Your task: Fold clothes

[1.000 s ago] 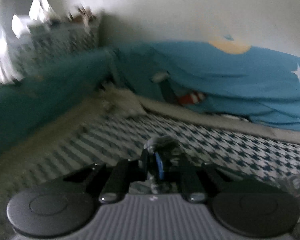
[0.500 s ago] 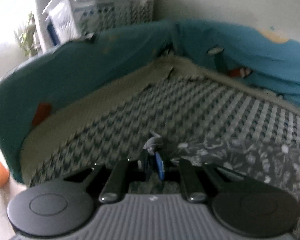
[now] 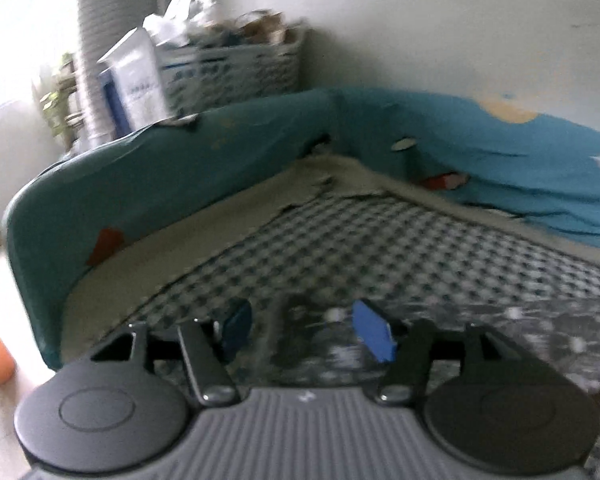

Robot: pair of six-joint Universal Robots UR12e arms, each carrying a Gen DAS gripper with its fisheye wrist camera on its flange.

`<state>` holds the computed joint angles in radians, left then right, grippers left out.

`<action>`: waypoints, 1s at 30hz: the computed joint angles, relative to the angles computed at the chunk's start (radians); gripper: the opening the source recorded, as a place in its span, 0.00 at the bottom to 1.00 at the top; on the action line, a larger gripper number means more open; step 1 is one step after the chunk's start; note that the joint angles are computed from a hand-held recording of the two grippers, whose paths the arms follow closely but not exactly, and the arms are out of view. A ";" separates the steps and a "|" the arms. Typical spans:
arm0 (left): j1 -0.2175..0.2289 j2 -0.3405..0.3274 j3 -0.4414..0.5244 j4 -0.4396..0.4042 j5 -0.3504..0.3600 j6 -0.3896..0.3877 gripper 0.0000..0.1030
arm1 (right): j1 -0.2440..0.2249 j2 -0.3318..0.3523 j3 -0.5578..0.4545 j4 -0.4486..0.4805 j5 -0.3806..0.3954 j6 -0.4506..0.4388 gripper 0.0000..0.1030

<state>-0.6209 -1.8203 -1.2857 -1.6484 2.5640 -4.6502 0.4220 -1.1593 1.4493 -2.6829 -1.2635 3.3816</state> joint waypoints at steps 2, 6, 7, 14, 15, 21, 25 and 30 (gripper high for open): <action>-0.002 -0.007 -0.009 0.112 -0.003 0.109 0.59 | -0.007 -0.013 0.011 -0.003 0.003 0.004 0.42; -0.006 -0.035 -0.013 0.341 -0.040 0.325 0.64 | -0.020 -0.036 0.030 0.005 -0.016 0.014 0.43; -0.008 -0.046 -0.008 0.384 -0.050 0.371 0.65 | -0.024 -0.041 0.035 0.005 -0.018 0.016 0.43; -0.021 -0.125 0.042 0.607 -0.115 0.623 0.70 | -0.050 -0.052 0.043 -0.024 -0.054 0.006 0.43; -0.022 -0.133 0.047 0.625 -0.126 0.643 0.70 | -0.053 -0.051 0.041 -0.030 -0.058 0.008 0.43; -0.023 -0.173 0.078 0.702 -0.206 0.736 0.71 | -0.068 -0.039 0.032 -0.057 -0.057 0.005 0.43; -0.025 -0.197 0.101 0.728 -0.250 0.780 0.71 | -0.074 -0.024 0.020 -0.081 -0.062 0.014 0.43; -0.024 -0.222 0.125 0.751 -0.302 0.813 0.72 | -0.077 -0.005 -0.001 -0.090 -0.076 0.024 0.43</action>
